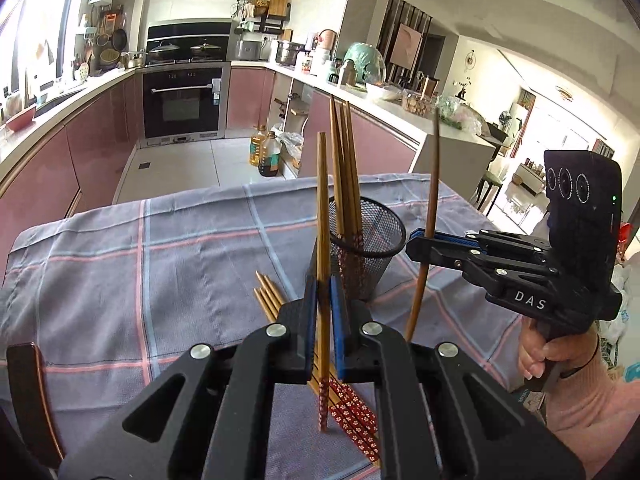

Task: Organize utensils
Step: 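Lift the right tool's chopstick upright over the mesh cup while the left tool lifts its own, then lower the right tool's chopstick into the cup and open it while the left tool releases its own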

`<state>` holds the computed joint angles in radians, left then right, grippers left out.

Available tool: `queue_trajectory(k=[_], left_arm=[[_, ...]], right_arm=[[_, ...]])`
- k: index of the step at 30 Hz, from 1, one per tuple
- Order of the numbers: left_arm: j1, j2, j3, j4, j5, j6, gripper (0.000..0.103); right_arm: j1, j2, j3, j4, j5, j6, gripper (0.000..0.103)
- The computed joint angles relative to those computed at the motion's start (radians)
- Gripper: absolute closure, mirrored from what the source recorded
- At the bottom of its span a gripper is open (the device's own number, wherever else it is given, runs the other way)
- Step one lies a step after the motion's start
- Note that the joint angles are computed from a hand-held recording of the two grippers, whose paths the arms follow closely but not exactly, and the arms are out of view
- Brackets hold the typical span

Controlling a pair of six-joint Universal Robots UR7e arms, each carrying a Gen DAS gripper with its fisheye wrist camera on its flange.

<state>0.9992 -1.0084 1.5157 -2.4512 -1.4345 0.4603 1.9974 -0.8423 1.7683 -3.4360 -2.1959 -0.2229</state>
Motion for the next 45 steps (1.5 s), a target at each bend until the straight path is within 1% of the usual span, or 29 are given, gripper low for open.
queue_trajectory(k=[7,14,21,26,29,31,33,41,45], left_arm=[[-0.011,0.007,-0.046,-0.002,-0.059,-0.021,0.095],[-0.032,0.035,-0.104,-0.033,-0.099,-0.040,0.095],[-0.058,0.059,-0.153,-0.067,-0.135,-0.042,0.095],[-0.076,0.083,-0.181,-0.086,-0.142,-0.046,0.095],[-0.084,0.103,-0.192,-0.094,-0.116,-0.046,0.095],[-0.090,0.109,-0.178,-0.120,-0.094,-0.029,0.095],[-0.097,0.116,-0.170,-0.112,-0.072,-0.024,0.095],[-0.097,0.140,-0.181,0.010,0.003,0.006,0.095],[-0.085,0.169,-0.225,0.096,0.019,0.011,0.095]], right_arm=[[0.005,-0.023,-0.020,-0.032,0.011,-0.064,0.097],[0.018,-0.036,-0.076,-0.019,0.031,-0.118,0.097],[0.029,-0.037,-0.122,-0.048,0.028,-0.188,0.097],[0.017,-0.033,-0.138,-0.057,0.024,-0.204,0.097],[0.005,-0.029,-0.143,-0.037,0.021,-0.185,0.097],[-0.004,-0.026,-0.144,-0.019,0.015,-0.172,0.097],[-0.013,-0.024,-0.143,0.001,0.007,-0.159,0.097],[-0.052,-0.027,-0.138,0.147,-0.016,-0.051,0.097],[-0.064,-0.016,-0.153,0.197,-0.027,-0.009,0.097]])
